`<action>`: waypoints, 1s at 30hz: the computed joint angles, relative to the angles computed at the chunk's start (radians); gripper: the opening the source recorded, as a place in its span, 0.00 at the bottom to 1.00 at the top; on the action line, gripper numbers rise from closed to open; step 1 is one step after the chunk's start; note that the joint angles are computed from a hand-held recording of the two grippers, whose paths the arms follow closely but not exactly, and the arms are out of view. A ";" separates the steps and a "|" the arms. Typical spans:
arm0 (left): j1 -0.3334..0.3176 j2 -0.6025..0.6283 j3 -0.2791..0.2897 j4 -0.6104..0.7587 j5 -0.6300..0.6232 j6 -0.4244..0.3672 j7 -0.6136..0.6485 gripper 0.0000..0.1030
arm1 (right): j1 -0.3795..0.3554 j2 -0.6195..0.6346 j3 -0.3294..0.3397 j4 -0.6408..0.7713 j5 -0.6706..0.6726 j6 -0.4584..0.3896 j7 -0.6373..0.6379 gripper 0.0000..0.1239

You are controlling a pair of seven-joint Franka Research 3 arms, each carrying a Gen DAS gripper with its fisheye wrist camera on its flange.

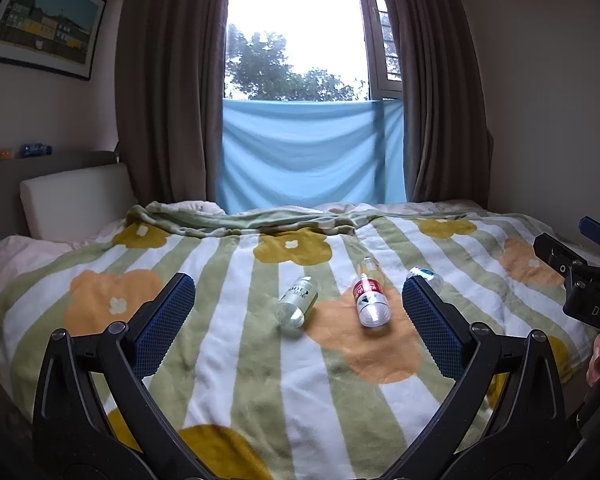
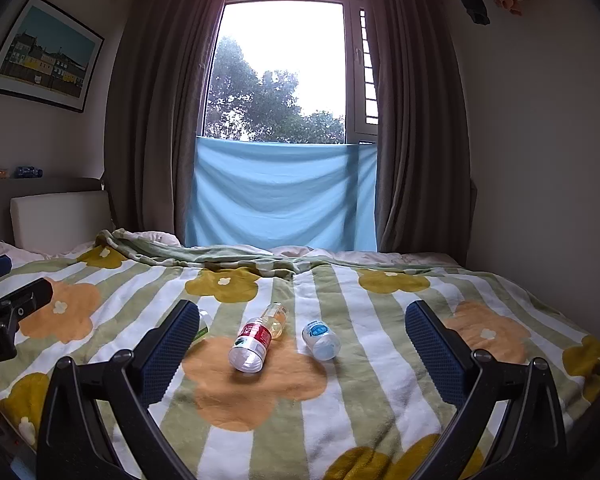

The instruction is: Flip cup upside down

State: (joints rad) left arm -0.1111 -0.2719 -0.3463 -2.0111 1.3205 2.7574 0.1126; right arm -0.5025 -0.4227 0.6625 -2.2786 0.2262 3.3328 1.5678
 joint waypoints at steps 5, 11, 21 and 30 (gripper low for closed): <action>0.000 0.000 0.005 -0.001 -0.012 0.007 0.007 1.00 | -0.006 -0.005 0.006 -0.002 -0.001 0.000 0.004 0.83; 0.005 -0.004 0.002 -0.005 -0.011 0.005 -0.001 1.00 | -0.008 -0.006 0.010 -0.003 -0.003 0.001 0.008 0.83; 0.011 -0.012 0.002 -0.016 -0.003 0.013 -0.022 1.00 | -0.025 -0.009 0.030 0.001 -0.003 0.002 0.015 0.83; 0.013 -0.013 0.004 -0.020 -0.017 0.013 -0.022 1.00 | -0.028 -0.018 0.037 -0.002 -0.009 0.000 0.026 0.83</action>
